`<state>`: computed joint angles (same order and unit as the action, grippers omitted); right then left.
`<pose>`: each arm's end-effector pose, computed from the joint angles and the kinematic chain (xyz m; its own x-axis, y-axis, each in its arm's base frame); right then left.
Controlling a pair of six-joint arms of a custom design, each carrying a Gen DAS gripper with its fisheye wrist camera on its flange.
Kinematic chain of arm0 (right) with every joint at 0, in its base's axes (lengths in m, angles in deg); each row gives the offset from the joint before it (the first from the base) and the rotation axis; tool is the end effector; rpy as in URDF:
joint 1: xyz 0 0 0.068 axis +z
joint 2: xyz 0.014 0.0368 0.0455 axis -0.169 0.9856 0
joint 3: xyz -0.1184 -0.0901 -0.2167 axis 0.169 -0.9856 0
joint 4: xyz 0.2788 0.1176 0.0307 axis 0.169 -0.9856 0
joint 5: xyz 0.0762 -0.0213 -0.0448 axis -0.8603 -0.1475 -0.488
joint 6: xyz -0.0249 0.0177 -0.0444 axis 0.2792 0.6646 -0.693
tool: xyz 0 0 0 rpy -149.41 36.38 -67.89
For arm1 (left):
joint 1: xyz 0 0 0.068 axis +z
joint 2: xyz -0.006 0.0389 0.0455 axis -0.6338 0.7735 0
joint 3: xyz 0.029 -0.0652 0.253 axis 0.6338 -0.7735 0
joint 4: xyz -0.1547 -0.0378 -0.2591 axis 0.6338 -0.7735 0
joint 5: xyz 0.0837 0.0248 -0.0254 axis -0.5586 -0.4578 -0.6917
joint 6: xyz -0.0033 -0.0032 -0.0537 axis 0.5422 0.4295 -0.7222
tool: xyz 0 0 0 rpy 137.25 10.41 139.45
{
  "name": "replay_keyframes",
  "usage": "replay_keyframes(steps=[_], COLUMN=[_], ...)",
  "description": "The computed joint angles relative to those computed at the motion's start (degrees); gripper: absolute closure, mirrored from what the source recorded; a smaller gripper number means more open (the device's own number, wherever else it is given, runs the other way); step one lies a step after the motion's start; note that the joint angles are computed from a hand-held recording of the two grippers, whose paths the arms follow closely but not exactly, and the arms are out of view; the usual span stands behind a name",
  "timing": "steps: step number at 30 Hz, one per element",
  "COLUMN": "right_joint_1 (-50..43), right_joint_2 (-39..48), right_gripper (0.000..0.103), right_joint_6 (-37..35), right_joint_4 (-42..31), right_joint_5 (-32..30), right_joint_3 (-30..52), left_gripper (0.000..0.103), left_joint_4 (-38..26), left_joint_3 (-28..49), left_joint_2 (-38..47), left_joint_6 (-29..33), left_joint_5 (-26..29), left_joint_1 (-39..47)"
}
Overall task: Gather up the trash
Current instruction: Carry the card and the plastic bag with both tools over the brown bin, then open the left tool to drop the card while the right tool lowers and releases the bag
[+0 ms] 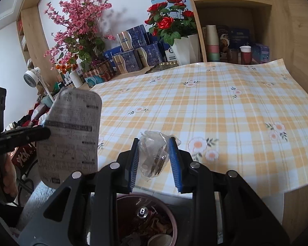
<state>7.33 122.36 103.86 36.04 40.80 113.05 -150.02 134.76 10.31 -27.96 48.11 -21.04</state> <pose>0.2818 0.0843 0.2623 -0.5887 0.2078 -0.7812 -0.0295 0.9602 0.2776 0.3617 0.0914 0.3013 -0.5967 0.3153 -0.7379 0.6767 0.6920 -0.2515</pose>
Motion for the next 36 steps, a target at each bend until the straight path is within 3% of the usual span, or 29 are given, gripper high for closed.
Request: replay_keyframes(steps=[6,15,21,28,33,34,35,36], right_joint_1=[4.08,5.73,4.98,3.72,3.01,3.01,2.99,3.00], right_joint_2=[-6.84,-10.09,-11.23,-10.84,-9.45,-9.16,-9.04,-8.83], right_gripper=[0.072,0.072,0.072,0.072,0.072,0.072,0.072,0.072], right_joint_6=[1.68,3.00,2.90,3.53,3.81,3.75,3.68,3.61], right_joint_4=[-3.31,-5.37,-5.89,-6.14,-6.11,-6.14,-6.18,-6.16], right_joint_5=[3.90,5.41,5.33,4.80,3.83,3.69,3.55,3.50], right_joint_3=[-3.01,-4.44,-5.24,-5.73,-5.74,-5.70,-5.69,-5.65], left_gripper=[0.088,0.088,0.088,0.088,0.087,0.086,0.078,0.063], left_joint_4=[-4.03,1.86,7.48,11.81,13.13,13.47,13.60,13.98], left_joint_3=[-5.51,-16.68,-21.75,-23.12,-21.78,-21.79,-21.77,-22.03], left_joint_2=[-1.87,-4.48,-5.35,0.06,3.76,3.82,3.82,3.49], left_joint_6=[8.79,14.83,16.00,13.55,11.07,10.85,10.81,10.73], left_joint_5=[-2.91,-13.13,-19.72,-28.09,-29.27,-28.87,-28.47,-28.14], left_joint_1=[2.37,1.74,-2.35,-7.46,-8.77,-8.80,-8.83,-8.85])
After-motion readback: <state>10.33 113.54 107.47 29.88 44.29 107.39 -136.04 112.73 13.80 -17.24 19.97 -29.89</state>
